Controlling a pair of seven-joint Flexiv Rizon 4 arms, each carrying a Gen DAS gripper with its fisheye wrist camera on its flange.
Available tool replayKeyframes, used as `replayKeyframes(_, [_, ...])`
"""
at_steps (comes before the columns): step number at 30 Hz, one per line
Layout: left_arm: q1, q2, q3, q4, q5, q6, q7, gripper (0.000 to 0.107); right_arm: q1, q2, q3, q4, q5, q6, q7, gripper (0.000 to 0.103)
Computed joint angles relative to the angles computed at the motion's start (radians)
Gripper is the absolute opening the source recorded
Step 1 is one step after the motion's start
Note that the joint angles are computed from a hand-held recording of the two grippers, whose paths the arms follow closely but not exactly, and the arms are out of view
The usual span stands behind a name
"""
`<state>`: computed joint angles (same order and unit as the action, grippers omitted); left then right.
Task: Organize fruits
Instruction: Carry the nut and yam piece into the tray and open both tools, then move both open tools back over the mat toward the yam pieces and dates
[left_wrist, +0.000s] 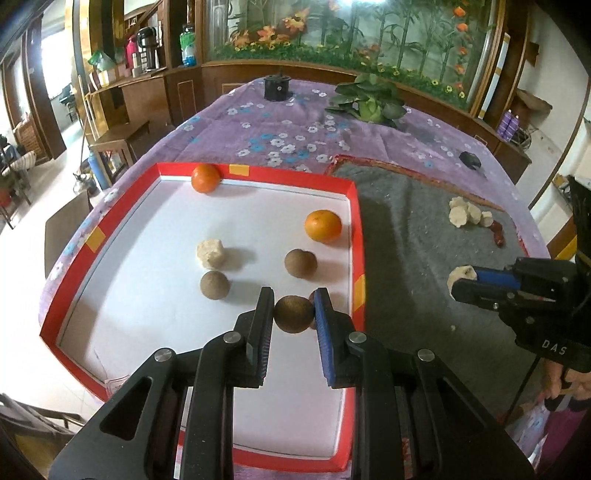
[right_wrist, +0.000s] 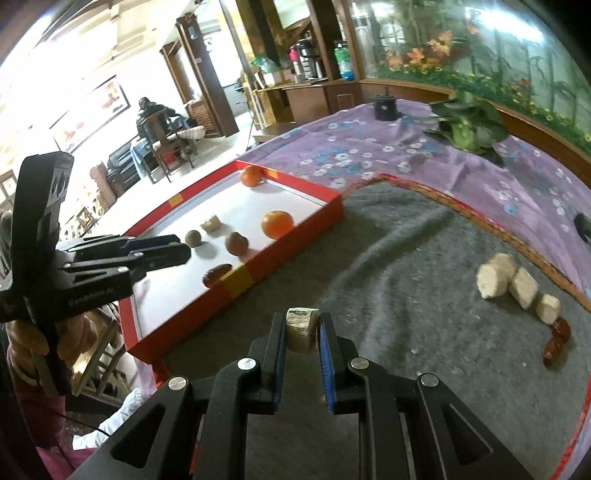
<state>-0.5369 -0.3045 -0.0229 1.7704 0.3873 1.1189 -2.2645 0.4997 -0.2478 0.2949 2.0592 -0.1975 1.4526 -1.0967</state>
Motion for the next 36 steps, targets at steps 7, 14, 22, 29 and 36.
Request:
replayKeyframes(7, [0.008, 0.012, 0.009, 0.015, 0.011, -0.050, -0.025, 0.021, 0.000, -0.080, 0.056, -0.130, 0.040, -0.039, -0.103, 0.016])
replayKeyframes(14, [0.012, 0.011, 0.005, 0.016, 0.050, -0.099, -0.067, 0.021, 0.043, -0.184, 0.063, -0.272, 0.045, -0.110, -0.169, 0.016])
replayKeyframes(22, [0.026, 0.017, 0.003, 0.027, 0.030, -0.113, -0.097, 0.033, 0.042, -0.267, 0.087, -0.356, 0.104, -0.111, -0.186, 0.016])
replayKeyframes(29, [0.014, 0.030, 0.007, 0.011, 0.100, -0.134, -0.157, 0.058, 0.025, -0.245, 0.107, -0.330, 0.165, -0.086, -0.194, 0.021])
replayKeyframes(36, [0.009, 0.007, -0.018, -0.038, 0.099, -0.133, -0.143, 0.058, 0.014, -0.131, 0.068, -0.187, 0.174, 0.008, -0.137, 0.025])
